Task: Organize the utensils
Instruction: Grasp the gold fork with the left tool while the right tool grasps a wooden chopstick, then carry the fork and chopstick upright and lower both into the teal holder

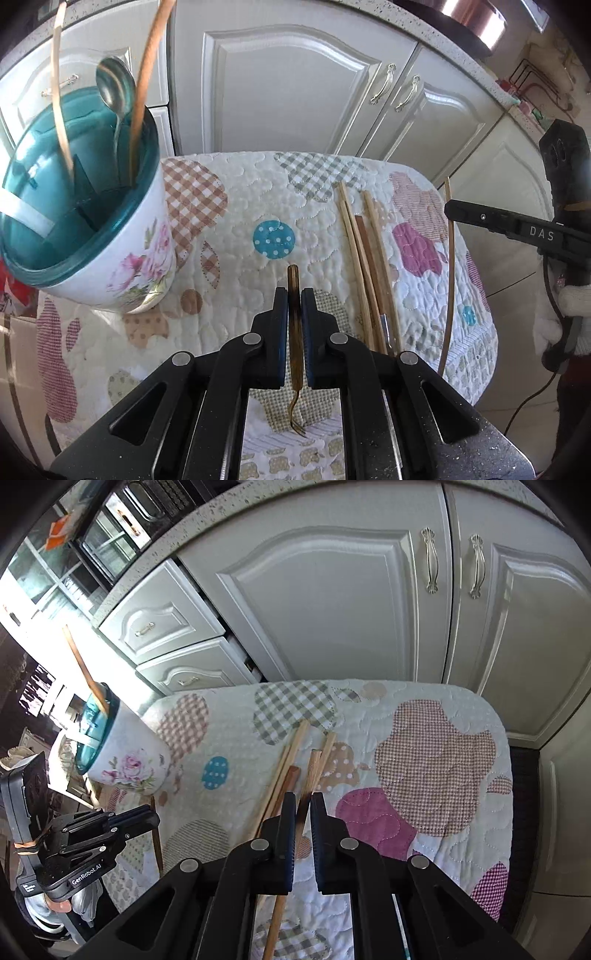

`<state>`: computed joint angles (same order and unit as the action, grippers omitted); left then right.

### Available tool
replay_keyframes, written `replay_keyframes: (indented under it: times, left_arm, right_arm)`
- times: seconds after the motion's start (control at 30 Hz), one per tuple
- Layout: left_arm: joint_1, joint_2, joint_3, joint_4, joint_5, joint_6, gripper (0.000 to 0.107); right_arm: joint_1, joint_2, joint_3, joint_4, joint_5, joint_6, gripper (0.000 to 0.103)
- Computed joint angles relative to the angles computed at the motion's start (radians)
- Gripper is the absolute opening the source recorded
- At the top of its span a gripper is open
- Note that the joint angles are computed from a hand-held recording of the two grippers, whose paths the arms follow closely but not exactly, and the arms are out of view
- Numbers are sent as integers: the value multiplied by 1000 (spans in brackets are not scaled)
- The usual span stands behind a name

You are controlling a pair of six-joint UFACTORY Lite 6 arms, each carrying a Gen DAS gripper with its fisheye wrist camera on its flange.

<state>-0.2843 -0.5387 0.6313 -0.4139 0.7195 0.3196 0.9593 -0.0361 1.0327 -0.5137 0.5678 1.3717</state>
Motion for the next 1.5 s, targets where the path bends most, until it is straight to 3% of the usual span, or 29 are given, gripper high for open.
replay_keyframes:
  times: [0.27, 0.63, 1.07, 1.5]
  left_arm:
    - [70, -190, 1, 7, 126, 9, 6]
    - [232, -294, 44, -62, 261, 131, 6]
    - [451, -295, 131, -156, 375, 294, 6]
    - [486, -289, 148, -164, 390, 309, 6]
  right_arm:
    - [188, -1, 166, -116, 217, 75, 6]
    - [295, 66, 367, -160, 389, 49, 5]
    - [324, 254, 691, -166, 470, -94, 5]
    - [335, 365, 869, -152, 496, -173, 5]
